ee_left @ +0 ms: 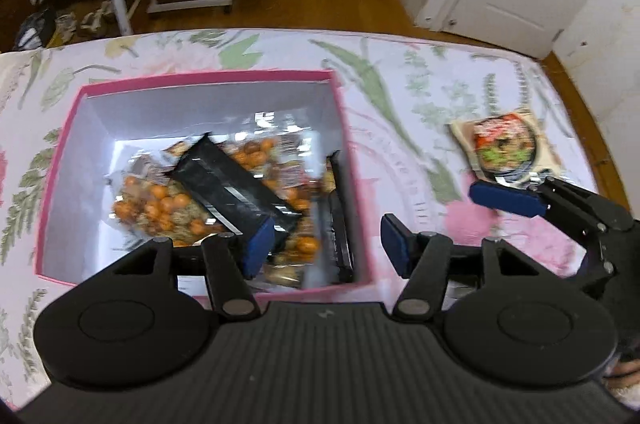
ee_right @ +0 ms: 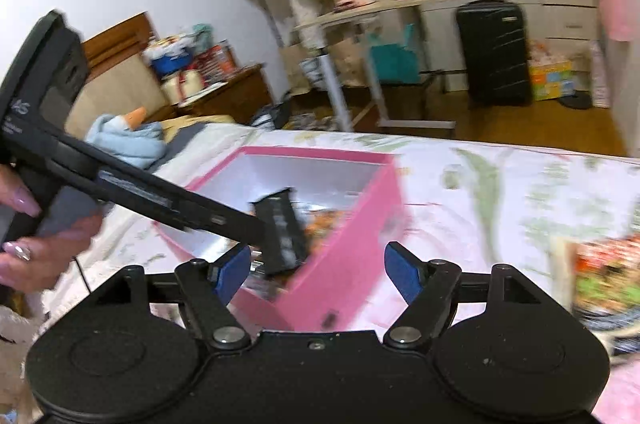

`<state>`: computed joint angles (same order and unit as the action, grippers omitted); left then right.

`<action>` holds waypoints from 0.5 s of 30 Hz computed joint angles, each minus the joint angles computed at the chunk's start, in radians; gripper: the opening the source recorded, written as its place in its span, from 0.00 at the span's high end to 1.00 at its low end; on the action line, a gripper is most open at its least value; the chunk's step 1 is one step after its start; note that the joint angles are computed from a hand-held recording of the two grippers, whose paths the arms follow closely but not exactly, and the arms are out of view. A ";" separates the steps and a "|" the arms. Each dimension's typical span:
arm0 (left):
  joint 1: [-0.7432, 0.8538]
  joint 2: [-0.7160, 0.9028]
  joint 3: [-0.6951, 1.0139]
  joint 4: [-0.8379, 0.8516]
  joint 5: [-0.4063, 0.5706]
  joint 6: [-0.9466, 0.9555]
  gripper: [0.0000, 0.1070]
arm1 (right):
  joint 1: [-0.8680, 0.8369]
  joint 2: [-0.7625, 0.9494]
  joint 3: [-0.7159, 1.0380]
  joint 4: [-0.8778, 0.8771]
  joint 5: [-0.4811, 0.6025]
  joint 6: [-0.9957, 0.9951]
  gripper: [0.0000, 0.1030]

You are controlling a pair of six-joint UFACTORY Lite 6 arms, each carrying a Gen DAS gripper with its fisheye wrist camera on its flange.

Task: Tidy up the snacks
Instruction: 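Carry the second black pack into the pink box and open both grippers, then grasp the red-labelled instant noodle bag with both grippers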

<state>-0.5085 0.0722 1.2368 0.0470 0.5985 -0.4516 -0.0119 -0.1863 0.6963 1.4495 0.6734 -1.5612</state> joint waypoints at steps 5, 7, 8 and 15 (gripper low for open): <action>-0.087 0.074 0.111 -0.030 0.008 -0.009 0.46 | -0.264 -0.041 0.004 -0.155 0.074 0.040 0.24; -0.116 0.149 0.191 -0.056 0.008 -0.004 0.46 | -0.349 0.009 0.053 -0.210 0.078 0.053 0.24; -0.128 0.196 0.238 -0.080 0.005 0.002 0.46 | -0.380 0.044 0.087 -0.233 0.077 0.061 0.24; -0.196 0.584 0.627 -0.191 -0.007 -0.029 0.46 | -0.510 0.427 0.446 -0.345 0.018 0.148 0.21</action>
